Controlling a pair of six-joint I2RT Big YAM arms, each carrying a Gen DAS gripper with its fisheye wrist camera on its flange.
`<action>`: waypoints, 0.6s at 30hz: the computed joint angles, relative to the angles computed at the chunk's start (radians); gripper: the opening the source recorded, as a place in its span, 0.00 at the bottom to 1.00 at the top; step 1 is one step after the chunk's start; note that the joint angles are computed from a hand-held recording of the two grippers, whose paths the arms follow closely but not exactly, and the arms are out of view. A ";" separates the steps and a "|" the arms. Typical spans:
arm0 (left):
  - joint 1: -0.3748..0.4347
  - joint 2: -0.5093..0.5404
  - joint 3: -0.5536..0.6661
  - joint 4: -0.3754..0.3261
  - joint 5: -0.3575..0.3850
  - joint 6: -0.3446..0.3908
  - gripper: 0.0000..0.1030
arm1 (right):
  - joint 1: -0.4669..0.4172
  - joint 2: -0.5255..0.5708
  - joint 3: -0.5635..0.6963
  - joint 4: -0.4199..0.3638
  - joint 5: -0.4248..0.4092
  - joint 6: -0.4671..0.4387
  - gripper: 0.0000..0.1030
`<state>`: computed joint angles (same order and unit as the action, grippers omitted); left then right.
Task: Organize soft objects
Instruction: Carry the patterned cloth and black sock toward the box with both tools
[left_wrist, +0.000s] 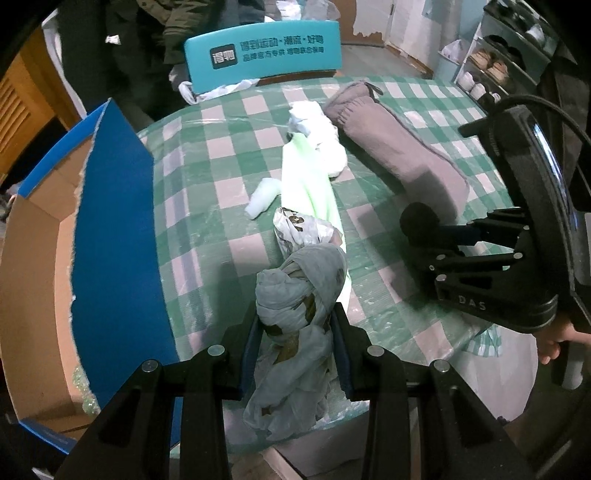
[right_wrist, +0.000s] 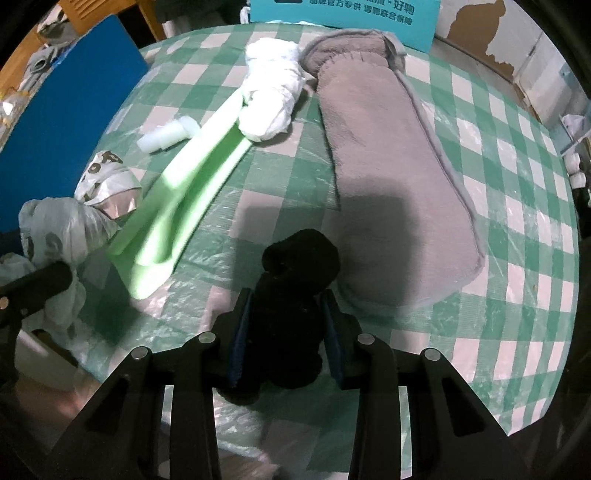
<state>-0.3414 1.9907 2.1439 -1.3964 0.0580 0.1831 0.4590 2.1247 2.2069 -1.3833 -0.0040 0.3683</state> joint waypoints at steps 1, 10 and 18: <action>0.003 -0.002 -0.001 0.001 -0.001 -0.002 0.35 | 0.002 -0.001 0.005 0.001 -0.002 0.001 0.33; 0.015 -0.029 -0.009 0.022 0.000 -0.011 0.35 | 0.009 -0.062 -0.025 0.027 -0.001 0.001 0.33; 0.018 -0.056 -0.011 0.033 -0.004 -0.010 0.35 | 0.016 -0.080 0.019 0.013 0.006 -0.004 0.33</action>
<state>-0.3236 1.9346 2.1331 -1.3638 0.0543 0.1735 0.4749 2.0442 2.2254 -1.3706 0.0018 0.3641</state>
